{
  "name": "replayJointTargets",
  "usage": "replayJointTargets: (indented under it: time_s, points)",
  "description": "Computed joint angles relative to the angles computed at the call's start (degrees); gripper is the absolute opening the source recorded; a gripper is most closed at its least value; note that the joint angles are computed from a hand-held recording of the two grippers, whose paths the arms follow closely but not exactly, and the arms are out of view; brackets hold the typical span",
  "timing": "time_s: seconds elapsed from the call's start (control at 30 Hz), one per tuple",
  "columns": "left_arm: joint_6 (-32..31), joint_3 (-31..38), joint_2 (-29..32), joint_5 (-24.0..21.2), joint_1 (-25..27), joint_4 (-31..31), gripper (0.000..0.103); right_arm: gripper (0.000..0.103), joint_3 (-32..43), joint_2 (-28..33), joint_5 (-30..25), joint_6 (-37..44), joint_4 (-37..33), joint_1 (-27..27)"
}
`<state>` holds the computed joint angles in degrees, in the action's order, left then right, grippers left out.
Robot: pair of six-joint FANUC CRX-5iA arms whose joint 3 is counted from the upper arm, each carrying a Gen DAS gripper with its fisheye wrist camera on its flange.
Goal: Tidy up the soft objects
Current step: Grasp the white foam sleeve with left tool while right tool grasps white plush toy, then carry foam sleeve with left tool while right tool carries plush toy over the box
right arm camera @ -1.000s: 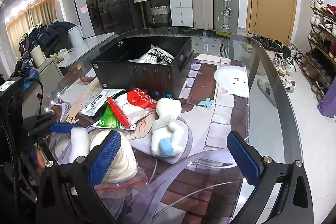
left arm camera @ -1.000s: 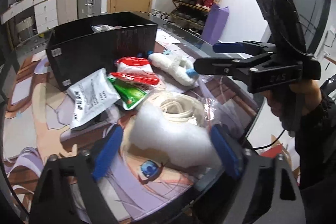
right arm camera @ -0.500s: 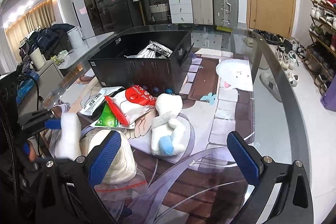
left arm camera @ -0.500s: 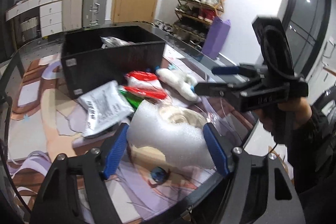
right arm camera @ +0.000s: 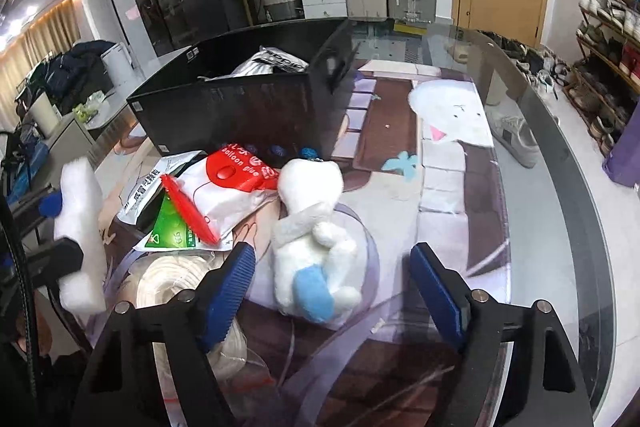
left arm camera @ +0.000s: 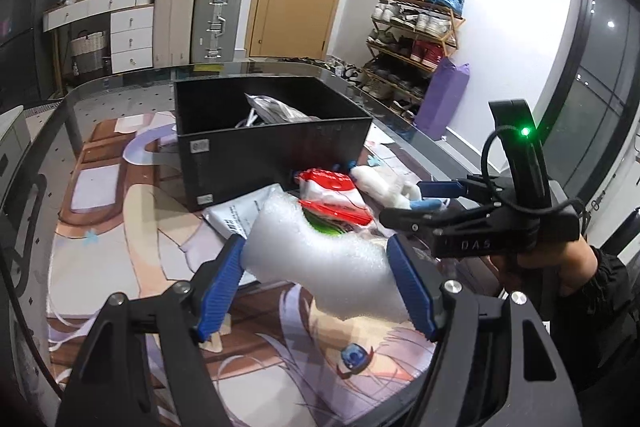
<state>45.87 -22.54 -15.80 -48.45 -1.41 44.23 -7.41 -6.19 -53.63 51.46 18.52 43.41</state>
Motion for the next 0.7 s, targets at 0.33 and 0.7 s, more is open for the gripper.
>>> replayJointTargets:
  time_s: [0.33,0.7]
  points:
    - [1.40,1.20,0.91,1.94,0.87,-1.09,0.072,0.048,1.00,1.40,-0.94,2.05,1.53,0.45]
    - [3.46,2.80,1.65,3.22,1.53,-3.16,0.072,0.036,-2.45,-1.59,0.59,0.07,5.68,2.63]
